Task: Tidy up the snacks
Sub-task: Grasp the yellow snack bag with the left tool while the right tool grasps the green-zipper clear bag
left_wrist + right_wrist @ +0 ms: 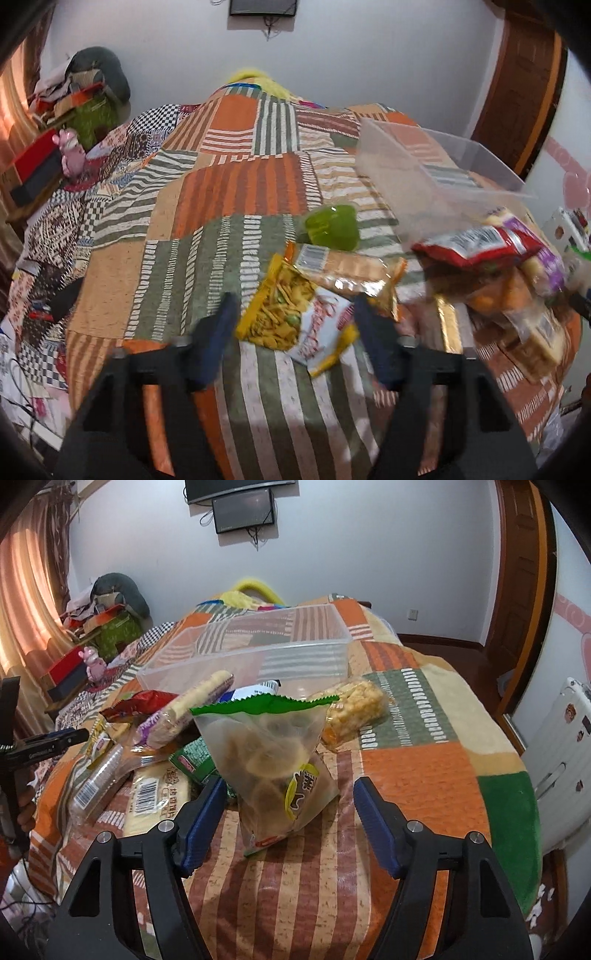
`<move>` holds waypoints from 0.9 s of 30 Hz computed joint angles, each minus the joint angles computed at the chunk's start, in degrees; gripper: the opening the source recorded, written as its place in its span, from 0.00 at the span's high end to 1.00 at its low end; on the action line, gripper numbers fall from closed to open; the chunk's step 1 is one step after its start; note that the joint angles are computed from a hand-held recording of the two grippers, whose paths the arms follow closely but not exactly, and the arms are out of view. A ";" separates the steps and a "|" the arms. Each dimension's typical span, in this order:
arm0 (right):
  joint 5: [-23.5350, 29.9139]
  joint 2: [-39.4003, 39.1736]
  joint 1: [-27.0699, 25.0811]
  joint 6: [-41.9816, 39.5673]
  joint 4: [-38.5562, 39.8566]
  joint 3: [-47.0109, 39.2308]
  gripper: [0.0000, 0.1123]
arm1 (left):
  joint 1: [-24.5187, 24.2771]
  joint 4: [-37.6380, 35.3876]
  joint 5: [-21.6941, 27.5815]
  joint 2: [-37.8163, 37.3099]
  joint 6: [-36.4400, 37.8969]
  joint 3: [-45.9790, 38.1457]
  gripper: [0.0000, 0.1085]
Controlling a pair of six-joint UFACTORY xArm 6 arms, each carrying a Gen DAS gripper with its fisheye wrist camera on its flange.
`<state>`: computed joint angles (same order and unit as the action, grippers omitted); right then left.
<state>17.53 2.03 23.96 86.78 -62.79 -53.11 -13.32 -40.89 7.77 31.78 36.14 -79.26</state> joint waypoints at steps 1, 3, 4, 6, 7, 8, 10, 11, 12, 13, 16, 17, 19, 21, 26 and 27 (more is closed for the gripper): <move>-0.14 0.35 -0.18 -0.80 0.62 -0.19 0.39 | 0.13 -2.04 0.59 0.73 1.64 -1.01 0.32; -0.42 0.89 -0.44 -2.61 2.19 -0.32 0.39 | 0.65 -2.88 3.30 2.37 2.98 -3.37 0.30; -0.76 1.12 -0.61 -3.62 3.18 -0.32 0.39 | 0.82 -2.73 4.54 2.83 3.30 -4.04 0.27; -1.70 1.98 -0.88 -6.62 6.49 -0.58 0.39 | 0.84 -2.05 6.08 3.42 3.70 -4.78 0.22; -2.11 2.29 -1.01 -7.76 7.84 -0.58 0.39 | 0.71 -2.02 7.01 3.87 4.63 -5.29 0.19; -2.46 2.46 -1.11 -8.90 9.22 -0.47 0.39 | 0.54 -2.12 7.28 3.95 5.44 -5.26 0.16; -3.12 3.16 -1.30 -11.29 12.14 -0.54 0.39 | 0.39 -0.05 7.44 4.64 5.03 -5.60 0.14; -3.29 3.39 -1.30 -11.99 13.06 -0.58 0.39 | 0.39 2.45 7.34 5.37 3.17 -6.07 0.14; -3.66 3.55 -1.45 -12.92 14.20 -0.48 0.39 | 0.50 5.25 7.40 6.09 0.81 -6.63 0.14; -4.01 3.84 -1.54 -13.66 15.25 -0.51 0.39 | 0.66 10.03 6.86 7.04 -3.47 -7.18 0.14; -4.24 4.40 -1.57 -14.24 16.57 -0.75 0.39 | 1.20 13.87 7.94 8.94 -7.27 -9.39 0.14; -4.08 4.35 -1.53 -14.06 16.42 -0.74 0.39 | 1.17 12.81 7.72 9.15 -6.77 -9.61 0.14; -4.03 4.36 -1.50 -13.77 16.07 -0.83 0.39 | 1.19 11.91 7.48 9.22 -6.52 -9.73 0.16; -4.11 4.47 -1.54 -13.43 15.91 -0.90 0.39 | 1.05 12.82 6.50 9.07 -7.28 -9.24 0.20; -5.18 4.04 -2.00 -10.70 14.04 -0.40 0.46 | 1.05 15.67 5.35 8.04 -10.49 -7.53 0.29; -5.48 4.06 -2.04 -10.29 13.75 -0.49 0.52 | 1.03 15.62 5.14 7.71 -10.63 -7.12 0.31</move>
